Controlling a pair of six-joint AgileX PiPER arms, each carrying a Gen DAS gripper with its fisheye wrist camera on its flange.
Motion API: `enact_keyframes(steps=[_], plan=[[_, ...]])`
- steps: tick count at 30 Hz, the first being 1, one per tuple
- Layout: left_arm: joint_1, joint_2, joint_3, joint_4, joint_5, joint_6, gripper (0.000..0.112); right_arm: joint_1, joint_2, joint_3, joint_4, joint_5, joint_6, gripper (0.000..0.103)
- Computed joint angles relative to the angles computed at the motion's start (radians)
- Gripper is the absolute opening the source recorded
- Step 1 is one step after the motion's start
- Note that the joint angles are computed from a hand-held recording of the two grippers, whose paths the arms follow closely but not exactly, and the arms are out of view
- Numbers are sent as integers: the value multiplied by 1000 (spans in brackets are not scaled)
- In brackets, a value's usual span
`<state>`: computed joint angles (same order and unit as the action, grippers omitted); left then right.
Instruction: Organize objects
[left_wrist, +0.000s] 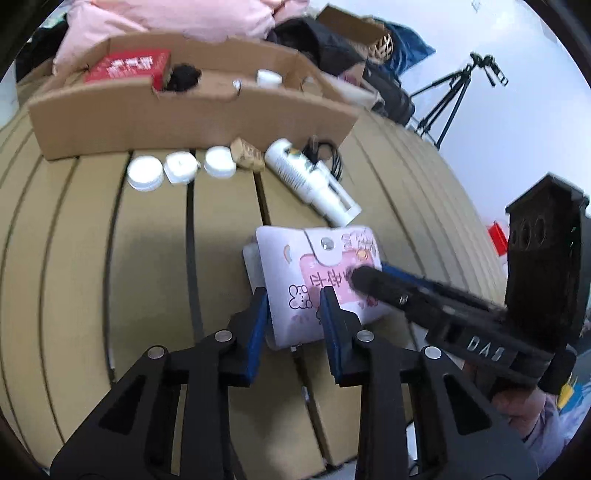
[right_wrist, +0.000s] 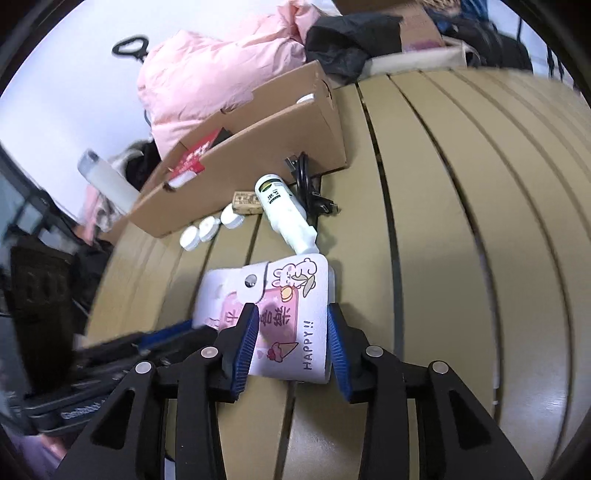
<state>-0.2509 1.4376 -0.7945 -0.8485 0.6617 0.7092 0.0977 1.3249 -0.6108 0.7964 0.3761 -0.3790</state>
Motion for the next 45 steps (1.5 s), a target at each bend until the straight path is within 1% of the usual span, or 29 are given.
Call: enact_keyframes(steps=[3,4,5,7,9,11,12,13,14,15,16,17,18,19,20,21,23,24,26,30,32,33,35,36,37,39,40,42,45], plan=[[41,-52,-36,-32,48,30,24,-11,-69,-20,-36,58,60,40],[53,-55,-63,-56,58,57,24,-12,-73,-40,-51,68,79,40],[62,-42,-109,-72,62,75,24,-6,-59,-91,-106,81,131,40],[78,13,-206,-89,57,82,24,-15,-13,-183,-125,111,130,40],[90,104,-339,-81,63,52,24,-40,72,-319,-110,157,103,40],[107,193,-456,-59,92,14,24,-53,180,-473,-114,191,98,40],[104,243,-525,-3,89,-42,24,-49,250,-568,-158,215,145,40],[91,288,-584,82,68,-124,24,-51,319,-654,-176,254,169,40],[84,326,-636,137,62,-180,24,-52,375,-718,-172,283,173,40],[83,361,-667,174,53,-198,24,-47,428,-777,-180,303,193,40],[81,397,-702,230,50,-234,24,-31,496,-854,-229,328,245,40],[84,439,-740,281,54,-290,24,-18,544,-912,-268,349,282,40],[94,475,-773,291,74,-309,24,-7,592,-969,-278,365,298,40],[108,519,-820,308,115,-341,24,3,642,-1027,-301,390,321,40],[115,546,-846,318,138,-365,28,9,678,-1069,-318,410,337,40],[122,566,-857,317,141,-374,30,14,703,-1096,-323,420,340,40],[121,546,-813,286,98,-326,37,31,755,-1152,-373,452,381,40],[118,532,-792,271,82,-297,37,39,765,-1161,-410,456,413,40],[112,497,-761,260,66,-255,43,47,757,-1139,-444,422,418,40],[114,389,-681,272,20,-254,50,16,706,-1075,-357,401,356,40],[114,319,-633,297,10,-268,53,2,651,-1028,-339,389,356,42],[111,277,-605,325,1,-283,54,-3,618,-1002,-330,386,352,45],[90,191,-541,437,-28,-353,62,-22,502,-891,-292,345,319,59],[73,128,-489,519,-50,-405,63,-26,465,-849,-271,321,304,78],[64,94,-461,562,-56,-437,64,-44,387,-771,-211,300,254,86],[61,4,-389,608,-43,-473,68,-60,290,-685,-157,290,218,86],[67,-41,-355,619,-28,-494,71,-63,224,-636,-160,291,225,86],[80,-118,-294,627,4,-538,73,-59,123,-570,-197,292,261,86],[109,-256,-174,585,63,-533,73,-25,-77,-439,-283,286,360,86]])
